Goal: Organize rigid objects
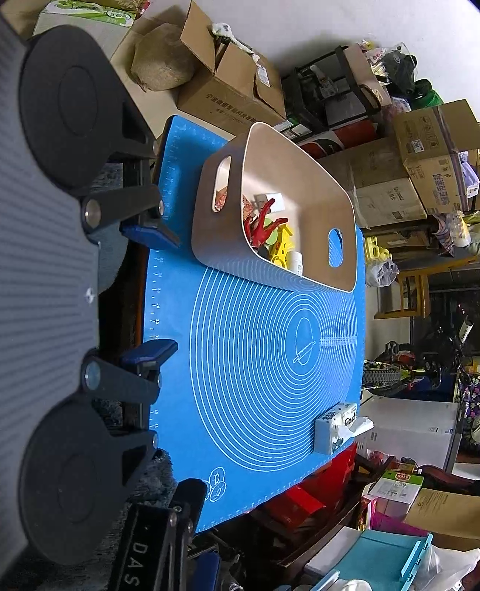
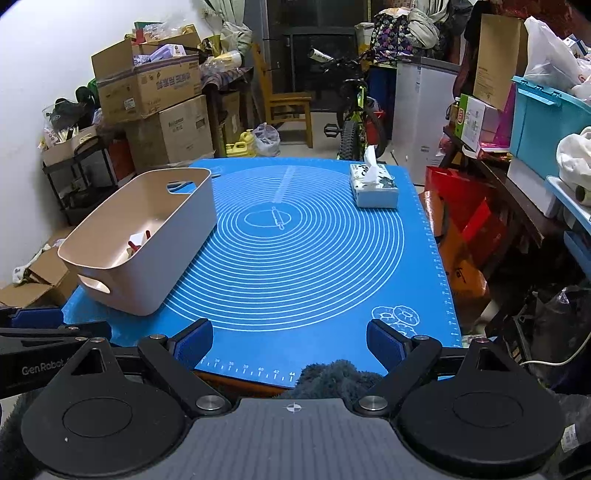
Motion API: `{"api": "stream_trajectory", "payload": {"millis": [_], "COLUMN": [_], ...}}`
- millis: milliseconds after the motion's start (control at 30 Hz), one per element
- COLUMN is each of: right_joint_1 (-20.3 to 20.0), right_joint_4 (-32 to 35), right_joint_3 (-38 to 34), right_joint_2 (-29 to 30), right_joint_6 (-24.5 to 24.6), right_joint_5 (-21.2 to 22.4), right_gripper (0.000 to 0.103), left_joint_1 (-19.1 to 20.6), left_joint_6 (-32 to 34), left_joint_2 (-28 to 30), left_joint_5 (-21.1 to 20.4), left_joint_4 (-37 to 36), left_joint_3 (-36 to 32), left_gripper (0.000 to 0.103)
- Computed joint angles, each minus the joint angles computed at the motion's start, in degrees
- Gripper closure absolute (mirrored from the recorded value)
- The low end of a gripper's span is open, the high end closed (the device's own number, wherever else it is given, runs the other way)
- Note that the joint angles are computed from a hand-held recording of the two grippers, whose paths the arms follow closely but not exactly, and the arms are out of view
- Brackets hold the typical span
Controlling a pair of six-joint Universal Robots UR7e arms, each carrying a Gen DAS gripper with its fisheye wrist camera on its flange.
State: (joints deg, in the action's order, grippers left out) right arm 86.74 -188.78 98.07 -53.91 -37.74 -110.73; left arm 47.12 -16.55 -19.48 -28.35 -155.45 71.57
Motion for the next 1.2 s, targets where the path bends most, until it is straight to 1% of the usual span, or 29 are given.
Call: {"api": "stream_trajectory", "payload": {"millis": [433,600,1200], "right_joint_1": [-0.3,-0.4,-0.3], "right_joint_4": [-0.9,0.2,0.0], "right_joint_3": [1.1,1.1,1.1], "right_joint_2": [-0.5,-0.8,-0.8], "right_joint_6": [-1.2,-0.4,-1.0], "right_joint_5": [-0.3,-0.4,-0.6], "right_gripper": [0.012,0.012,0.012], "left_joint_1": [0.0,0.0,-0.1], "left_joint_6": [-0.2,-0.2,-0.2], "left_joint_2": [-0.6,-0.8,-0.9], "left_joint_5": [-0.4,-0.3,-0.4], "left_joint_4": [-1.3,-1.8,-2.1], "left_joint_3": [1.5,1.9,1.8], "left_gripper": [0.047,0.047,0.047]}}
